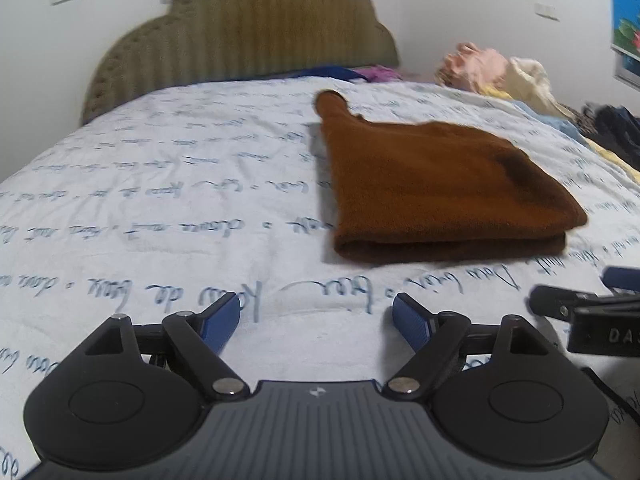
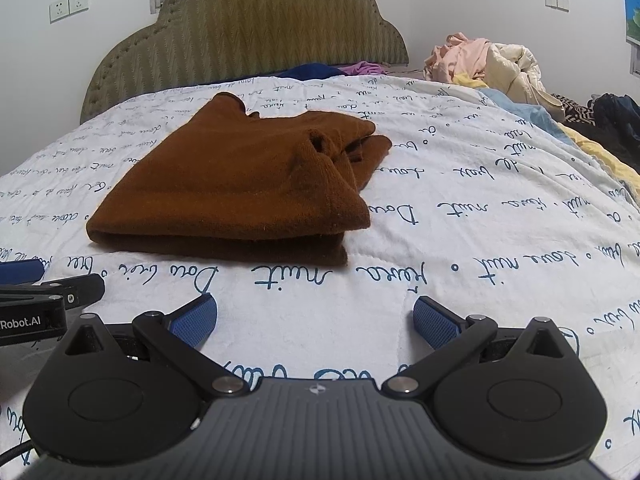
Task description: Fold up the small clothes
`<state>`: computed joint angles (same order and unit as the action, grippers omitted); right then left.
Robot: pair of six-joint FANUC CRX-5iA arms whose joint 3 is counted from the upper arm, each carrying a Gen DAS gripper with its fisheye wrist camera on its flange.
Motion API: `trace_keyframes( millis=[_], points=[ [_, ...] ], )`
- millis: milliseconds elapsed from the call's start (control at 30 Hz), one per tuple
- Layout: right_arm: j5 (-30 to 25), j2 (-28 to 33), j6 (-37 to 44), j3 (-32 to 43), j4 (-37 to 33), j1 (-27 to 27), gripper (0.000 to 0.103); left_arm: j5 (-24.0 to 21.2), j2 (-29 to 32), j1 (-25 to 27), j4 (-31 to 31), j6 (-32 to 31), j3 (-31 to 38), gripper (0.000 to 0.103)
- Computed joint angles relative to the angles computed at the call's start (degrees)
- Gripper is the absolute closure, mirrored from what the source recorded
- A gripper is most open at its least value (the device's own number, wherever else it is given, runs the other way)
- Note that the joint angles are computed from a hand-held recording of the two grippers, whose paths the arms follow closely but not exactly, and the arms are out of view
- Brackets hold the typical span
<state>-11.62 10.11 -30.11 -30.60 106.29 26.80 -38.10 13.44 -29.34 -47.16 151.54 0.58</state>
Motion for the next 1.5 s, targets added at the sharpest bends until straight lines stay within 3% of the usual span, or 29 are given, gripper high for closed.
trace_keyframes(
  millis=[67,267,1500],
  points=[
    [0.05,0.03,-0.02,0.03,0.02,-0.03,0.000,-0.57,-0.08,-0.18,-0.72,1.43,0.06,0.019],
    [-0.11,0.12,0.72,0.04,-0.68,0.14,0.000,0.46,0.41,0.76,2.81,-4.10,0.24,0.011],
    [-0.02,0.24,0.99,0.11,-0.90,0.10,0.000,0.31,0.76,1.10,3.99,-5.52,0.52,0.010]
  ],
)
